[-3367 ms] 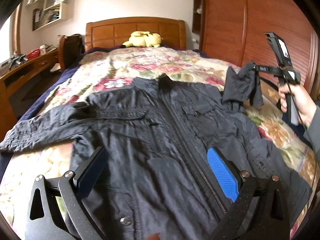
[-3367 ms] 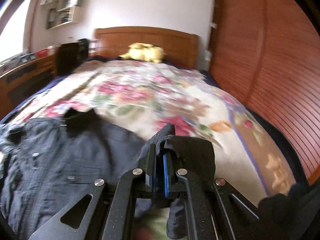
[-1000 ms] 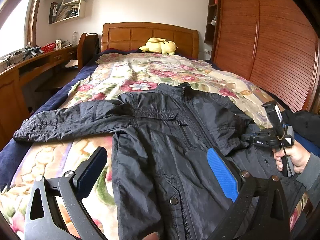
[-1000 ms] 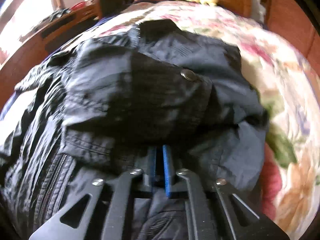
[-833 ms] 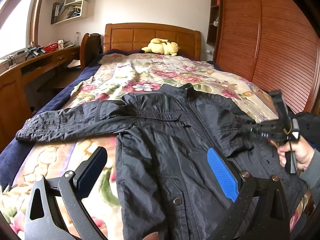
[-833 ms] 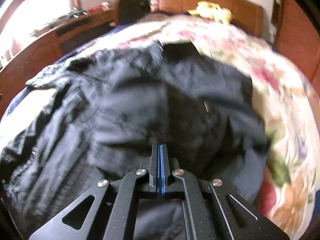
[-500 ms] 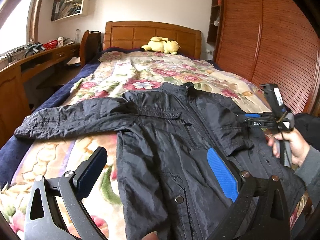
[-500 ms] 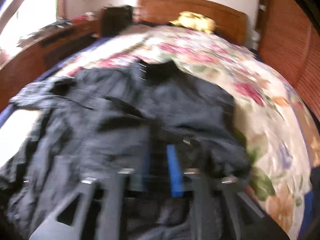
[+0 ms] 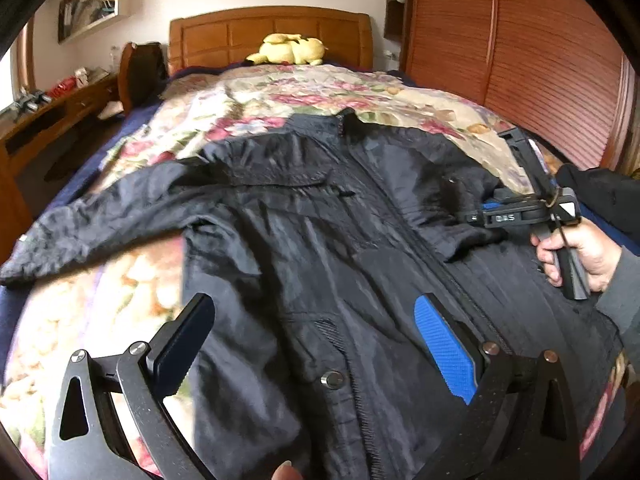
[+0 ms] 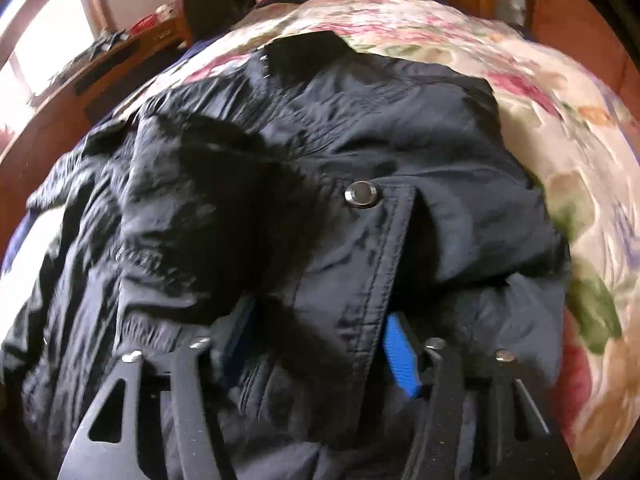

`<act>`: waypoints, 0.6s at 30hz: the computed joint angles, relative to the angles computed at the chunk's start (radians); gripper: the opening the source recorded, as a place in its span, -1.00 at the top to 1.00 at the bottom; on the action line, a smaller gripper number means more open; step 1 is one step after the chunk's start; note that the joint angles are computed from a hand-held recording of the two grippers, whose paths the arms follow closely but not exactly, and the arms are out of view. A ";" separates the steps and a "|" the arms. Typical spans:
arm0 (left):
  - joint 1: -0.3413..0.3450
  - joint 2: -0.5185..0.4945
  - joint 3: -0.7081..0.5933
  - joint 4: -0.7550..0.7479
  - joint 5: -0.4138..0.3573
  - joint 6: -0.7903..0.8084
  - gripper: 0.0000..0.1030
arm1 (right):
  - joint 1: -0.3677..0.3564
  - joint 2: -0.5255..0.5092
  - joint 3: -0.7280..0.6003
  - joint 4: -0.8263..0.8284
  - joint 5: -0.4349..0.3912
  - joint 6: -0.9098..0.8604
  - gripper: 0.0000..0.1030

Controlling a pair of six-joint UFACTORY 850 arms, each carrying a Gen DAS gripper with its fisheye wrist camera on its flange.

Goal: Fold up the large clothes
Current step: 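Grasp the jacket's side edge below the folded sleeve with the right tool, then fold the side panel over toward the zipper and release with the right tool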

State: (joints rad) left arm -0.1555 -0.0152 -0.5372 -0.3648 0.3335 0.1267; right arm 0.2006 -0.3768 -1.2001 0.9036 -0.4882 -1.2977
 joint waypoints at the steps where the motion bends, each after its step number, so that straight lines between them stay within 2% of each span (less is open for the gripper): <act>1: 0.003 -0.001 -0.001 0.041 -0.008 -0.040 -0.95 | 0.004 -0.002 0.000 0.007 0.010 -0.018 0.31; 2: 0.001 0.001 -0.001 0.041 -0.008 -0.039 -0.95 | 0.005 0.011 0.009 0.010 0.014 -0.034 0.45; 4: -0.016 0.006 0.001 -0.062 0.001 0.063 -0.95 | 0.010 0.040 0.030 0.060 0.031 -0.090 0.75; 8: -0.016 0.024 0.012 -0.101 0.019 0.087 -0.95 | -0.001 0.077 0.045 0.262 -0.041 -0.281 0.78; 12: -0.007 0.044 0.025 -0.142 0.040 0.113 -0.95 | 0.023 0.114 0.053 0.307 -0.089 -0.331 0.80; 14: 0.005 0.051 0.029 -0.114 0.039 0.077 -0.95 | 0.056 0.147 0.073 0.330 -0.045 -0.357 0.79; 16: 0.013 0.057 0.034 -0.099 0.038 0.057 -0.95 | 0.079 0.171 0.092 0.323 -0.063 -0.354 0.79; 18: 0.017 0.063 0.037 -0.107 0.042 0.064 -0.95 | 0.111 0.193 0.116 0.363 -0.045 -0.418 0.80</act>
